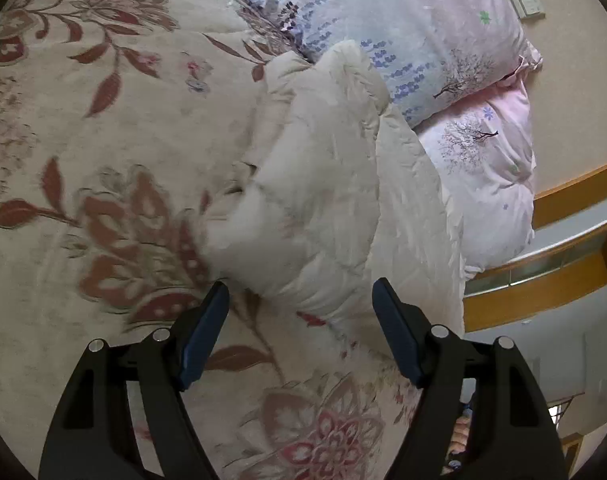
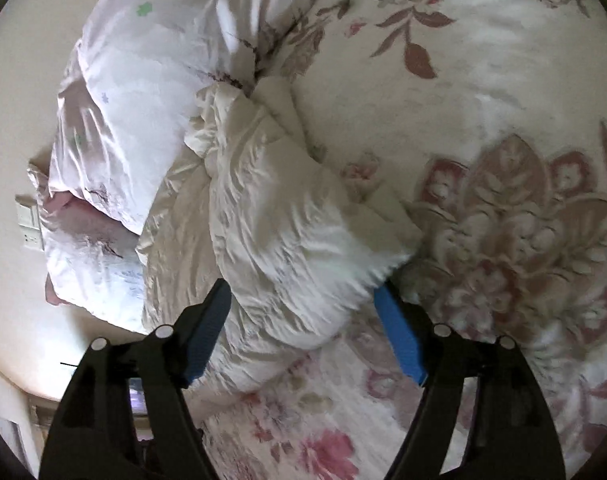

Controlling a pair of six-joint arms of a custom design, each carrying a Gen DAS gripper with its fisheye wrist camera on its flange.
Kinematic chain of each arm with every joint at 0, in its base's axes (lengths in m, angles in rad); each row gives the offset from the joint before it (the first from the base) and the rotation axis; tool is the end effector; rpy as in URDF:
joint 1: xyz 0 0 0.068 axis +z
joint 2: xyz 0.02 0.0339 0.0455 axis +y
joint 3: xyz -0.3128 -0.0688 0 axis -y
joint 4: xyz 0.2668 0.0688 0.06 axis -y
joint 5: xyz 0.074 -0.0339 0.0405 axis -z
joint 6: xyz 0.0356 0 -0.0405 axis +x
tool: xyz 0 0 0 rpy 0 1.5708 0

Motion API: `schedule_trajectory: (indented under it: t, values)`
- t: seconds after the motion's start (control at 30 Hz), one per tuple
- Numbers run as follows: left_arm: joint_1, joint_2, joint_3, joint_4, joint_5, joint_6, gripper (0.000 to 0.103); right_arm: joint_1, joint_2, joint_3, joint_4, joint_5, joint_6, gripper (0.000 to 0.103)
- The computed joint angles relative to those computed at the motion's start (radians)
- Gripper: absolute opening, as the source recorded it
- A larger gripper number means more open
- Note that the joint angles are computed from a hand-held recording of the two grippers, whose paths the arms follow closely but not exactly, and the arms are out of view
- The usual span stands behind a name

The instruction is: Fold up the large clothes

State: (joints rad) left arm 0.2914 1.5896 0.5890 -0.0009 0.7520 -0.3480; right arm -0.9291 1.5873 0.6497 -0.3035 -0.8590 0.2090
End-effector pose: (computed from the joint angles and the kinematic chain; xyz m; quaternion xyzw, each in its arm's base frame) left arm 0.2697 0.0555 0.1498 -0.1827 0.8799 -0.3597 0.2511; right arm 0.1789 -0.1945 0.1547 0.4257 0.7923 0.3319 0.2844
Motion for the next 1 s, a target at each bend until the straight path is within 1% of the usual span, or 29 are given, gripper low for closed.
schedule_trajectory:
  t: [0.13, 0.2, 0.27, 0.3, 0.33, 0.37, 0.4, 0.43, 0.47, 0.5, 0.53, 0.57, 0.63, 0.7, 0.77, 0.83, 0.9, 0.93, 1.0]
  values:
    - [-0.037, 0.027, -0.008, 0.082, -0.017, -0.118, 0.074, 0.026, 0.017, -0.016, 0.103, -0.014, 0.083, 0.062]
    - [-0.047, 0.038, -0.02, 0.15, -0.025, -0.19, 0.073, 0.034, 0.024, -0.021, 0.135, -0.02, 0.105, 0.06]
    - [-0.048, 0.056, -0.029, 0.212, -0.024, -0.251, 0.067, 0.033, 0.03, -0.029, 0.165, -0.025, 0.12, 0.056]
    - [-0.048, 0.063, -0.035, 0.248, -0.032, -0.285, 0.066, 0.033, 0.033, -0.033, 0.178, -0.024, 0.127, 0.052]
    - [-0.043, 0.075, -0.048, 0.304, -0.024, -0.327, 0.061, 0.034, 0.036, -0.037, 0.192, -0.027, 0.132, 0.046]
    - [-0.038, 0.092, -0.052, 0.343, -0.013, -0.361, 0.054, 0.031, 0.039, -0.039, 0.198, -0.03, 0.132, 0.043]
    - [-0.032, 0.114, -0.055, 0.384, 0.001, -0.393, 0.05, 0.028, 0.041, -0.044, 0.208, -0.037, 0.136, 0.037]
    - [-0.025, 0.135, -0.057, 0.417, 0.016, -0.415, 0.042, 0.025, 0.043, -0.046, 0.212, -0.044, 0.134, 0.031]
    - [-0.019, 0.156, -0.057, 0.446, 0.035, -0.431, 0.034, 0.019, 0.043, -0.049, 0.217, -0.057, 0.128, 0.029]
    - [-0.016, 0.166, -0.055, 0.456, 0.045, -0.435, 0.031, 0.014, 0.042, -0.05, 0.217, -0.067, 0.118, 0.025]
    - [-0.013, 0.171, -0.055, 0.464, 0.055, -0.438, 0.025, 0.013, 0.037, -0.052, 0.217, -0.074, 0.11, 0.022]
    - [-0.011, 0.168, -0.056, 0.469, 0.06, -0.438, 0.021, 0.012, 0.028, -0.054, 0.215, -0.08, 0.101, 0.02]
    - [-0.002, 0.146, -0.057, 0.46, 0.071, -0.423, 0.017, 0.012, 0.007, -0.057, 0.203, -0.09, 0.083, 0.017]
    - [0.021, 0.112, -0.062, 0.444, 0.087, -0.398, 0.015, 0.011, -0.027, -0.06, 0.165, -0.109, 0.044, 0.016]
    - [0.056, 0.071, -0.068, 0.408, 0.107, -0.36, 0.015, 0.004, -0.061, -0.059, 0.099, -0.138, -0.022, 0.016]
    - [0.103, 0.021, -0.078, 0.348, 0.129, -0.301, 0.015, -0.008, -0.095, -0.058, 0.012, -0.17, -0.113, 0.016]
    - [0.164, -0.034, -0.094, 0.272, 0.153, -0.222, 0.015, -0.015, -0.135, -0.063, -0.106, -0.195, -0.238, 0.016]
    - [0.198, -0.059, -0.099, 0.226, 0.163, -0.171, 0.015, -0.019, -0.156, -0.066, -0.184, -0.196, -0.328, 0.016]
    - [0.267, -0.105, -0.117, 0.145, 0.178, -0.079, 0.015, -0.031, -0.177, -0.074, -0.293, -0.185, -0.471, 0.016]
